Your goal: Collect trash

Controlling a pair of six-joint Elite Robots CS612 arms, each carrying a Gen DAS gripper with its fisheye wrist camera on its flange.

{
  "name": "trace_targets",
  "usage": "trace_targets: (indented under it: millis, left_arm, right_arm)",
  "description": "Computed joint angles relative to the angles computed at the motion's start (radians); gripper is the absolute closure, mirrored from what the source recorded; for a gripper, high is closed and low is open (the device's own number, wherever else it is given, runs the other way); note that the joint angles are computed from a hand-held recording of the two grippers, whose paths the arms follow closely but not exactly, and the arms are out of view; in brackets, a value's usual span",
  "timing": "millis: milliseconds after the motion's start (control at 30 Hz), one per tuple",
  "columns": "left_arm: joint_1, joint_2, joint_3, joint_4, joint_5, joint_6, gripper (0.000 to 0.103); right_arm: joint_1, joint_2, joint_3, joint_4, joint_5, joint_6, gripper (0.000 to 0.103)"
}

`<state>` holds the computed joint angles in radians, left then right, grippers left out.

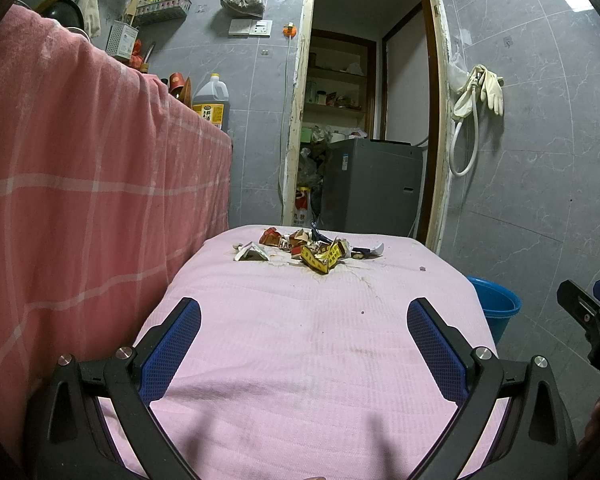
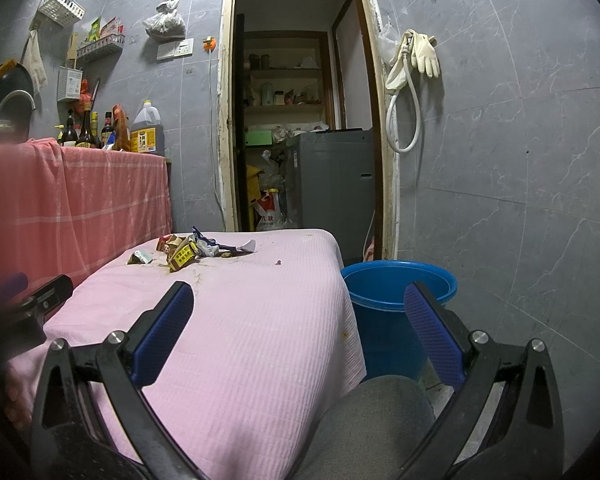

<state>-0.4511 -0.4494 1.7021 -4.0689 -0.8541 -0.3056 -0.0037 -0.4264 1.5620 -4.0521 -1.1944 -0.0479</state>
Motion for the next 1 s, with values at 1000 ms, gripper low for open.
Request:
trace_targets:
  millis: [1000]
  left_arm:
    - [0.039, -0.007, -0.066, 0.036, 0.036, 0.065, 0.002]
  right_arm:
    - [0.017, 0.015, -0.116, -0.001, 0.072, 0.001, 0.000]
